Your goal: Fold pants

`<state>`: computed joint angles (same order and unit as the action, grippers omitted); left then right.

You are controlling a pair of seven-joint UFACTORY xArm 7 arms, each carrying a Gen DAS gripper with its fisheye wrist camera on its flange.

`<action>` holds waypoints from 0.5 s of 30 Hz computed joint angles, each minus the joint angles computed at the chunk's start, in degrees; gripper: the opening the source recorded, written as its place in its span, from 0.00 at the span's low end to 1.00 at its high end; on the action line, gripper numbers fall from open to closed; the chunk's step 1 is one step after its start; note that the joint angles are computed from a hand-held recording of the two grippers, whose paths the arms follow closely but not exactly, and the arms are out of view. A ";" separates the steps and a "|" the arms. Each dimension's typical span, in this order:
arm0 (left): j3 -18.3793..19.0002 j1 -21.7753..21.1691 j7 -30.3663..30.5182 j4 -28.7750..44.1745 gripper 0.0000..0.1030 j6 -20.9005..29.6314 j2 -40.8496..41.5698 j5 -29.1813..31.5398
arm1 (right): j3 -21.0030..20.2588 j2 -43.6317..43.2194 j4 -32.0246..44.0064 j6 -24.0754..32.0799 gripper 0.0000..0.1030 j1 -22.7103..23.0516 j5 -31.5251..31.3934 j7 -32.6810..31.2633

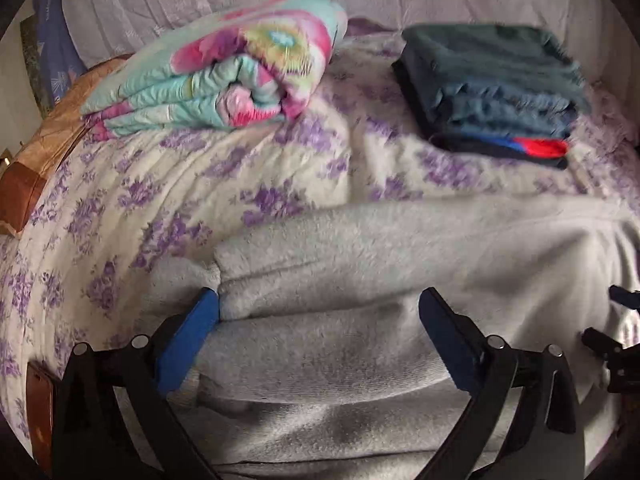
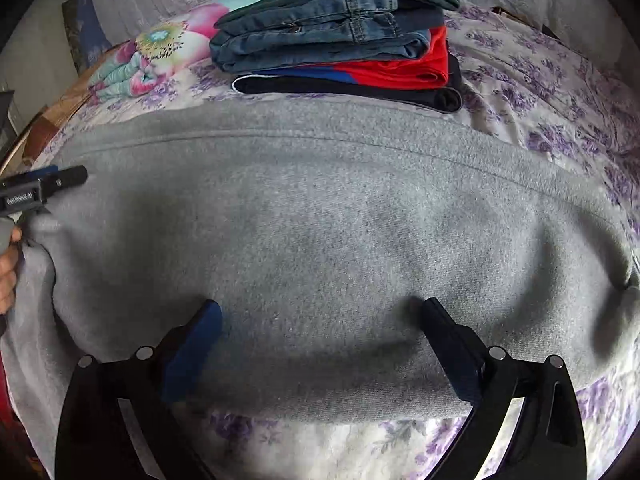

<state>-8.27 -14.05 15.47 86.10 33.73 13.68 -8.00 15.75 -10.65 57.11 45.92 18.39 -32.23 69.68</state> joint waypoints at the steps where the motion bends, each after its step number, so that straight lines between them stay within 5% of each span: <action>1: -1.27 2.19 4.24 -1.12 0.95 -2.69 -1.37 -5.19 | -0.64 -1.22 -0.83 -1.69 0.96 1.02 -2.42 0.55; 3: -1.61 4.66 8.45 -2.23 0.95 -8.30 -2.85 -11.92 | 1.97 -1.40 1.15 0.87 0.95 -0.51 -7.76 -1.20; 5: -1.76 7.02 11.19 0.51 0.95 -8.37 -1.10 -17.49 | 1.81 -0.82 2.75 0.60 0.93 -0.66 -11.62 -5.43; 8: -3.63 13.08 17.78 8.46 0.95 2.70 5.22 -29.61 | -0.32 0.98 4.14 -5.42 0.92 -1.59 -15.26 -11.56; 11: -4.12 15.99 13.62 18.02 0.94 16.46 12.59 -31.36 | -1.86 4.89 7.30 -8.48 0.92 -2.49 -16.83 -16.23; 15: -3.53 14.34 17.72 17.96 0.94 17.03 12.32 -30.85 | -4.71 11.34 13.48 -8.60 0.85 -1.81 -10.75 -26.62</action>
